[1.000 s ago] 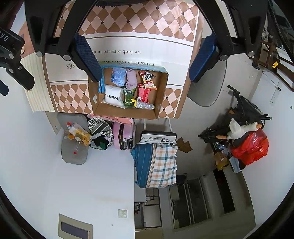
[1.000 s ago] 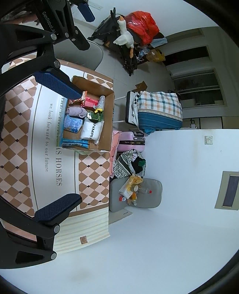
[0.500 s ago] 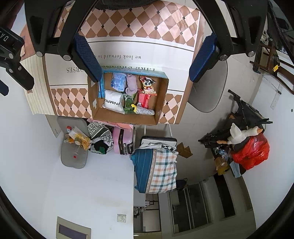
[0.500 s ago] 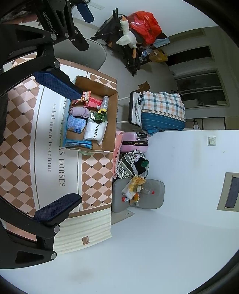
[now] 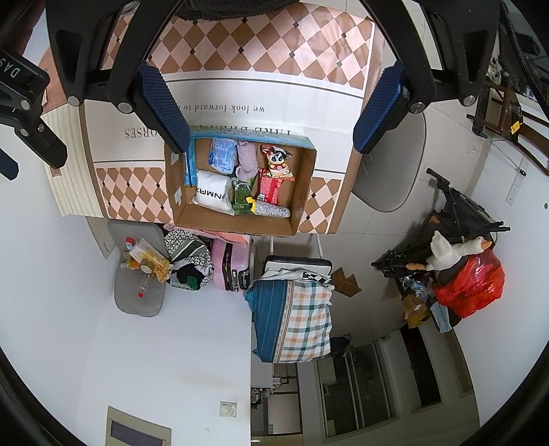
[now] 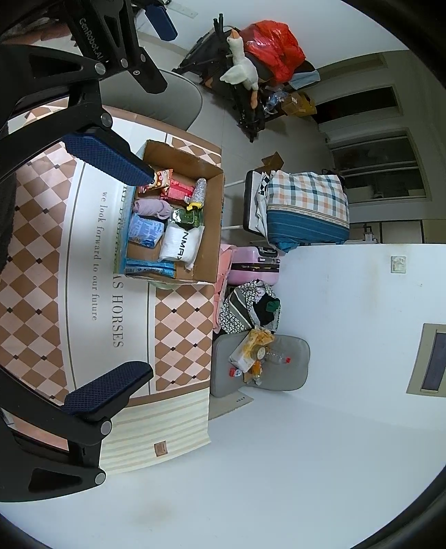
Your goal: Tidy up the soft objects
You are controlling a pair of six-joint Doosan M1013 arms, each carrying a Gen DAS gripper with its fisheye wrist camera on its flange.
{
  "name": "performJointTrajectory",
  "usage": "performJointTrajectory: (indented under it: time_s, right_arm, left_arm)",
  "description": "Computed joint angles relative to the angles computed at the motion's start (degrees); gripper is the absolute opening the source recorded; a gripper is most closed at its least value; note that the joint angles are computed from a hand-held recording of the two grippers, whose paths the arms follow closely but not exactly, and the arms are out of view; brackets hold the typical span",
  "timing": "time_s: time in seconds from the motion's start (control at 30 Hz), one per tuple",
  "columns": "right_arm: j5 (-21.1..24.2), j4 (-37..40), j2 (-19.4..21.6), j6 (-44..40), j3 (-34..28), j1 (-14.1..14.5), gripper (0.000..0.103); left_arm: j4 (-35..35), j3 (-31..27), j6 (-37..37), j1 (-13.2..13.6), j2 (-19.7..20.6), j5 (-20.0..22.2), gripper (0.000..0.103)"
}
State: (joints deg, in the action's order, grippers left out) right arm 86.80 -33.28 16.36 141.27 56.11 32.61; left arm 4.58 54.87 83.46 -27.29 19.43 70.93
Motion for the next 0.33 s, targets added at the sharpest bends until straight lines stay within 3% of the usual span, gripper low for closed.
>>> performJointTrajectory:
  time_s: [0.33]
  right_arm:
    - [0.2,0.6,-0.1,-0.6,0.1,-0.3,0.103]
  left_arm:
    - [-0.3,-0.2,0.6,0.2,0.1,0.3,0.097]
